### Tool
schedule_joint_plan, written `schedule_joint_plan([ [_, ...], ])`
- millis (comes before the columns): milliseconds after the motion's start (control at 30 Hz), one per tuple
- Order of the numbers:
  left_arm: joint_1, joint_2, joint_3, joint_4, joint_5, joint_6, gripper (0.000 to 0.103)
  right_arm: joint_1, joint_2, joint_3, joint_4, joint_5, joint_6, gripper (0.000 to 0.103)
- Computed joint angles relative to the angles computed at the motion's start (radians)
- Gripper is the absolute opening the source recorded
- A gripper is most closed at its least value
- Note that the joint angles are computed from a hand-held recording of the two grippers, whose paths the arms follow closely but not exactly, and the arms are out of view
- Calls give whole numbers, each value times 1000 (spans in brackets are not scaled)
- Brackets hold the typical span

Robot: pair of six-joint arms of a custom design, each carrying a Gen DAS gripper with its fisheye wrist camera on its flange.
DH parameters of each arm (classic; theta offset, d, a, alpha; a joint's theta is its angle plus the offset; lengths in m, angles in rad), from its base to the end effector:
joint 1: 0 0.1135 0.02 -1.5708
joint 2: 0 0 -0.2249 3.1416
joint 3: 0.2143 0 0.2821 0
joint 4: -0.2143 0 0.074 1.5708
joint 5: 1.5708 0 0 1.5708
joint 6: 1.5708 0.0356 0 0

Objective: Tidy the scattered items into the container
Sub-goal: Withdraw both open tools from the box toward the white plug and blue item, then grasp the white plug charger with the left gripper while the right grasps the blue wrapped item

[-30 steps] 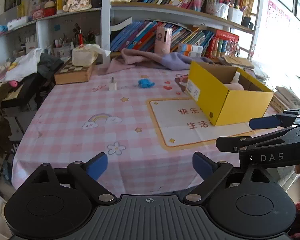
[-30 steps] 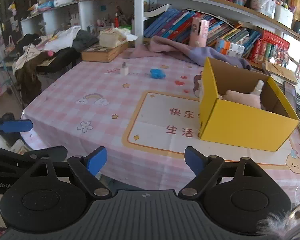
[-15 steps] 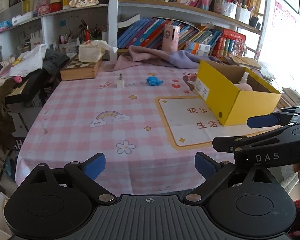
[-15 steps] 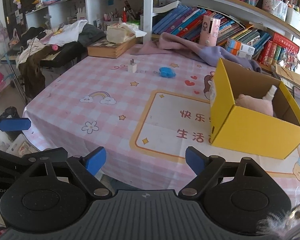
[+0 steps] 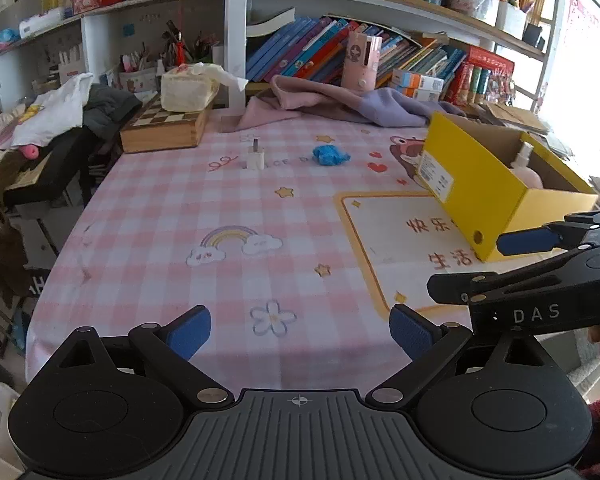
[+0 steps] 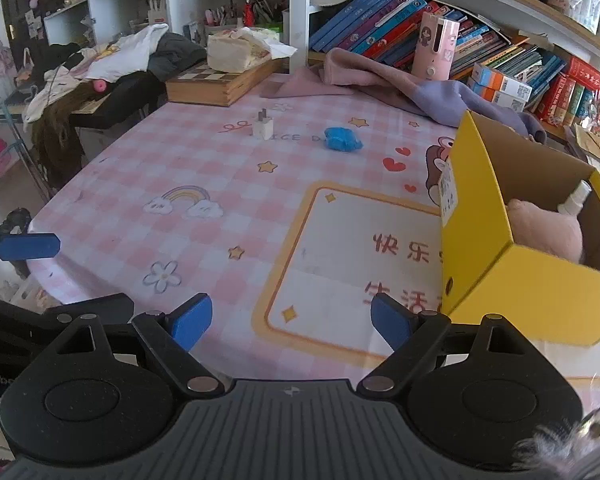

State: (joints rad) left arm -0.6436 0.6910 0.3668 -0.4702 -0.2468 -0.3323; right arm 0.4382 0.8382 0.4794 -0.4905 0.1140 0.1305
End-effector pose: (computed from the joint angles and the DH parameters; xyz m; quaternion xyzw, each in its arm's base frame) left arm 0.1677 -0.1149 0.1485 0.0964 0.9147 -0.0755 0.3852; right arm 0.2018 0.0901 0.1580 -0.1233 0.9262 0.0477 0.3532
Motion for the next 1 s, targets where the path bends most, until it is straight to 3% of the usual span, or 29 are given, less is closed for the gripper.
schedule_joint_plan([
  [267,124,335,157,189,54,74,98,-120,301,168,150,-79,-69,86],
  [467,183,556,315,268,70,120,98,-191,522,337,218,-132,-113,86],
  [833,270,953,647,343,93,239,98,-257,955,734,258,-187,-124,86],
  [1000,304,1140,825,310,117,258,98,-259,1137,928,244,-178,-139,86],
])
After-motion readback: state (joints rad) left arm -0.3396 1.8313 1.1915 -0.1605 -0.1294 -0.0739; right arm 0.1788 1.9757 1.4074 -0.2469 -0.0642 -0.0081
